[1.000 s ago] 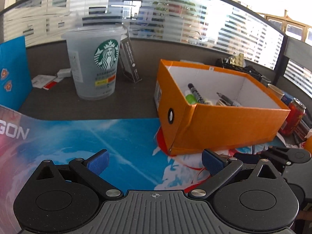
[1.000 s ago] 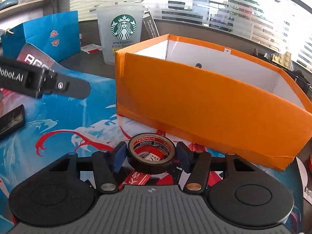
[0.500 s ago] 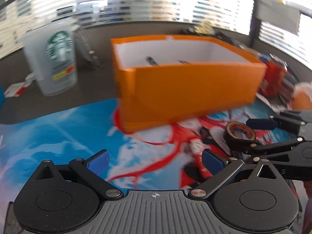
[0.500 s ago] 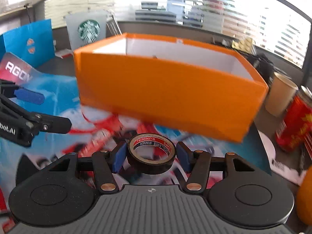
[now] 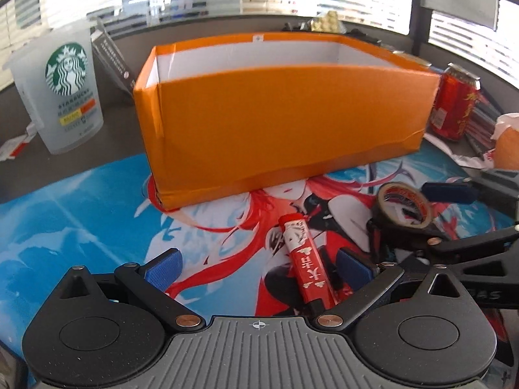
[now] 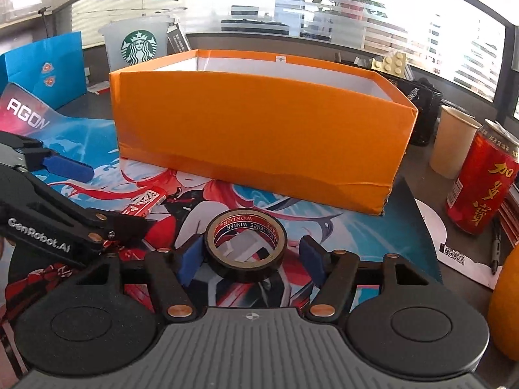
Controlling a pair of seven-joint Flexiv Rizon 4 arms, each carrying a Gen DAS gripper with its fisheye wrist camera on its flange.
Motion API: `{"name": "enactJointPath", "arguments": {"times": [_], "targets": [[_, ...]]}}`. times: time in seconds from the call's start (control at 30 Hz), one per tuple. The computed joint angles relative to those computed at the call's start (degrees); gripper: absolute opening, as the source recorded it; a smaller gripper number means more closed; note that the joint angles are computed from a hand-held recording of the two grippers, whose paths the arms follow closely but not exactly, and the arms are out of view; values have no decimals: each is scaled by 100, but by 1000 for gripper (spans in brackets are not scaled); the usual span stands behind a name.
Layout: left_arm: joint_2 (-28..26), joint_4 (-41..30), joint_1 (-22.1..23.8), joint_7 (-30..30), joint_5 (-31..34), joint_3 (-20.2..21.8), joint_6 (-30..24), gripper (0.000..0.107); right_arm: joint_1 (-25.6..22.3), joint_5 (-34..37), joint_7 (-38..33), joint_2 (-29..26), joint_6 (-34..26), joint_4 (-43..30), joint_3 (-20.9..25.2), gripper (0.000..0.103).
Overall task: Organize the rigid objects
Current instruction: 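Move the left tool to the red printed tube while the right tool approaches the black tape roll, then close the right tool on the tape roll while the left tool grips the red tube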
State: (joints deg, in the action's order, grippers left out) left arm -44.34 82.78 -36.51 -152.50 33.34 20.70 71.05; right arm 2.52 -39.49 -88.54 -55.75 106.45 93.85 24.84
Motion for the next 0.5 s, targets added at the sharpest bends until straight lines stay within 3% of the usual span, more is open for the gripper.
{"name": "enactJointPath", "arguments": {"times": [0.3, 0.37, 0.5], "targets": [[-152, -120, -48, -151, 198, 157, 306, 101, -423, -39, -296, -173, -329, -128, 537, 69], [-152, -91, -76, -120, 219, 207, 422, 96, -458, -43, -421, -222, -341, -143, 628, 69], [-171, -30, -188, -108, 279, 374, 708, 73, -506, 39, -574, -282, -490, -202, 810, 69]]}}
